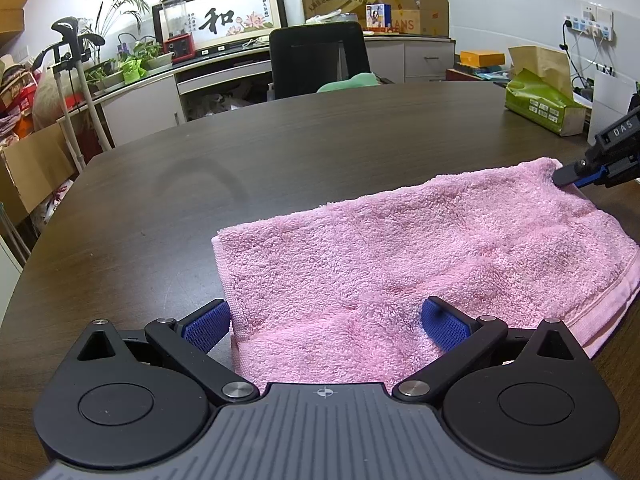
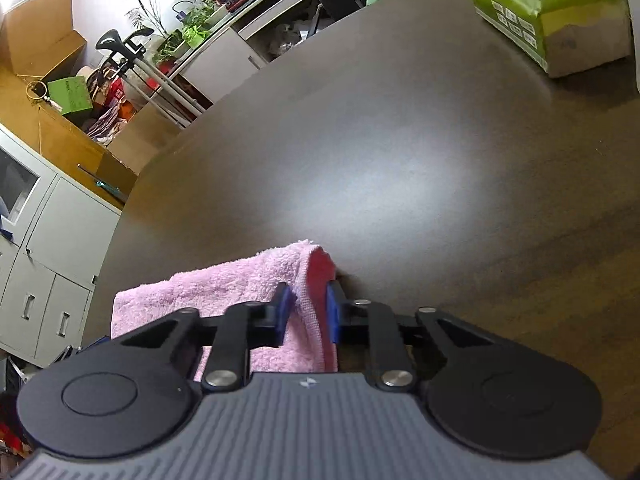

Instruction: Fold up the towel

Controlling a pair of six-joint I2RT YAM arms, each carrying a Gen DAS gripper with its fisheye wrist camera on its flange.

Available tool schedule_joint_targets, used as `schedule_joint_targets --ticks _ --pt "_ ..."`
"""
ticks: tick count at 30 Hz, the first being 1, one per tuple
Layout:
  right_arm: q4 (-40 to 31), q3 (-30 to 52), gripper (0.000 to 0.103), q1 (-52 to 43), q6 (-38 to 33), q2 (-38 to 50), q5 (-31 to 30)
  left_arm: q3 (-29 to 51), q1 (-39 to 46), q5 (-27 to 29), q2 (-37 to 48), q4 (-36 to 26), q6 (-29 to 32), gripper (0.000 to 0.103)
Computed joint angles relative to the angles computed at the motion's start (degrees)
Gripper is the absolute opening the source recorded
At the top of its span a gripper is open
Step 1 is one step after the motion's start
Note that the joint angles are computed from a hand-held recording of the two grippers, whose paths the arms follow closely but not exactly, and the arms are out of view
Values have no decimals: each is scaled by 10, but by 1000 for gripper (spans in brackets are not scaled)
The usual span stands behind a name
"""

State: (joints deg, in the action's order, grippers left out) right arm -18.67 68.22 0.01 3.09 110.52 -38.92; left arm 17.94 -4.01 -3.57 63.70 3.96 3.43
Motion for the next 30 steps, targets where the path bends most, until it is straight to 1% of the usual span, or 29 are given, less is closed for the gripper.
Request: schedule_joint_targets --ticks 5,7,9,12,17,19,20,26,29,30 --pt "41 -45 4 13 3 -40 27 1 2 3 2 0 -4 103" --pt "58 -59 4 18 9 -52 31 0 -2 -2 -2 0 -5 103" --pt "85 -80 4 25 18 -74 40 -9 -13 -20 -11 9 -3 103" --pt "101 -95 4 32 18 -98 58 -17 -34 -48 -18 22 0 103" --pt "108 -108 4 41 5 -125 85 -13 -35 -53 -13 22 -2 103" --pt "96 -106 4 48 -7 -135 107 -11 -32 -53 -9 21 -3 103" --pt "68 -92 4 56 -12 -131 132 -10 -30 -54 -7 21 -3 103" --pt "48 -84 5 63 -11 -115 153 -12 -35 -58 -5 24 -2 103" --pt "34 -77 8 54 -7 -102 165 -12 -35 -59 -2 27 -1 103" --pt "34 -79 11 52 -11 -101 170 -12 -34 -58 -2 28 -1 103"
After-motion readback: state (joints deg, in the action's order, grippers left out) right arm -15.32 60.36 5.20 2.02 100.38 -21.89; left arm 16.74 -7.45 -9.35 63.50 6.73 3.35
